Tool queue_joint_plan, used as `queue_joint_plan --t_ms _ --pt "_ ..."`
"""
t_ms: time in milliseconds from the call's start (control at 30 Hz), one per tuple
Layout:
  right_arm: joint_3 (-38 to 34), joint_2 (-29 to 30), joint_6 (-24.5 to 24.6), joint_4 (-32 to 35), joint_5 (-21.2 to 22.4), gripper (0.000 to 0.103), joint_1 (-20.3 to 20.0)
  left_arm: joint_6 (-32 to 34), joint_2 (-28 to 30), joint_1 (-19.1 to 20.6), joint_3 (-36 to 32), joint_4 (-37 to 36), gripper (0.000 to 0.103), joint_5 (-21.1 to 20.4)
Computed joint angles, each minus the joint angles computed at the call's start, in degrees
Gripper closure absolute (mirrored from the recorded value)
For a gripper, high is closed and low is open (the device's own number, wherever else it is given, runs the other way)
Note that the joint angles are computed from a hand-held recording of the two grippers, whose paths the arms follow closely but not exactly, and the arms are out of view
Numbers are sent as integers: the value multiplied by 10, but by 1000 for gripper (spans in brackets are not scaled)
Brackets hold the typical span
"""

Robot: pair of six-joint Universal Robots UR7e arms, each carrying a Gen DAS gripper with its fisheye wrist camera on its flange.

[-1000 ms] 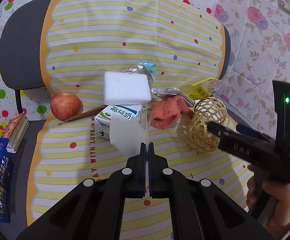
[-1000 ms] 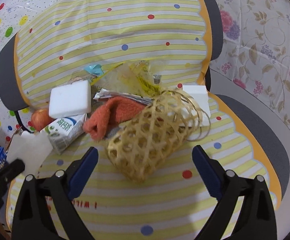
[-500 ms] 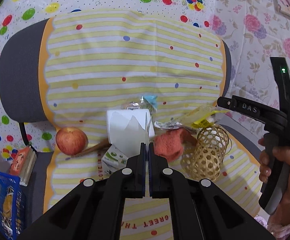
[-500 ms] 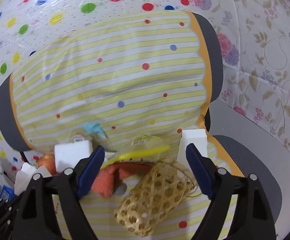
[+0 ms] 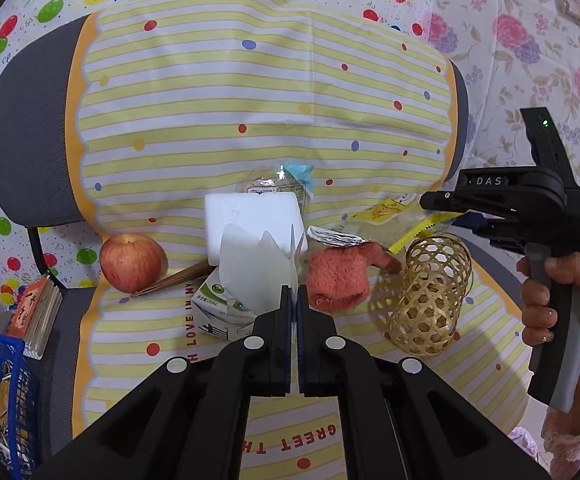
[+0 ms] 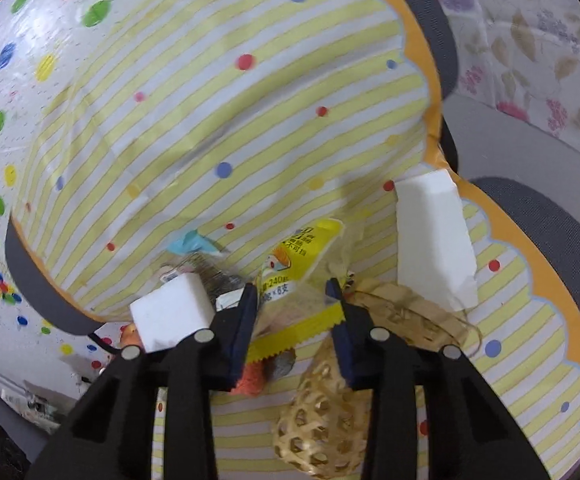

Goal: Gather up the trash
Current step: 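Grasp the yellow snack bag with the right tool while the left tool holds the paper, then carry the paper piece and snack bag over the pink trash bag with both tools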

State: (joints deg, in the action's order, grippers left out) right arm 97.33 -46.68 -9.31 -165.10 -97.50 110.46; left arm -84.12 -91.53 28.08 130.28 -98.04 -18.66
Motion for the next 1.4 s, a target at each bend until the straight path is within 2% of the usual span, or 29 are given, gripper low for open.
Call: queue_joint_plan --t_ms 100,200,300,367,533,667,800,900,1100,1300,1400 --pt "26 -21 -41 -37 30 76 9 -40 -6 -13 -10 49 101 1" --pt "64 -56 -102 -74 54 78 23 -118 -12 -46 -31 149 101 4" --pt "128 -108 -180 -119 47 79 40 -184 -6 -83 -51 237 101 2" --pt "175 -145 -222 -146 39 79 44 -210 -2 -106 -55 267 101 -5" --pt "270 -230 -280 -170 30 79 36 -205 5 -156 -37 233 101 -32" --pt "334 -291 -295 -181 16 79 23 -173 26 -190 -13 161 101 -56" --pt "390 -351 -304 -188 24 79 1 -129 52 -212 4 82 101 -72" --pt "428 -399 -311 -194 13 80 -12 -74 75 -224 19 -1 101 -83" --pt "488 -519 -326 -177 6 81 -49 79 148 -233 40 -229 101 -107" --pt "524 -646 -334 -110 -16 81 -100 209 227 -236 47 -431 101 -148" --pt "539 -706 -336 -55 -19 81 -150 262 275 -235 45 -518 100 -176"
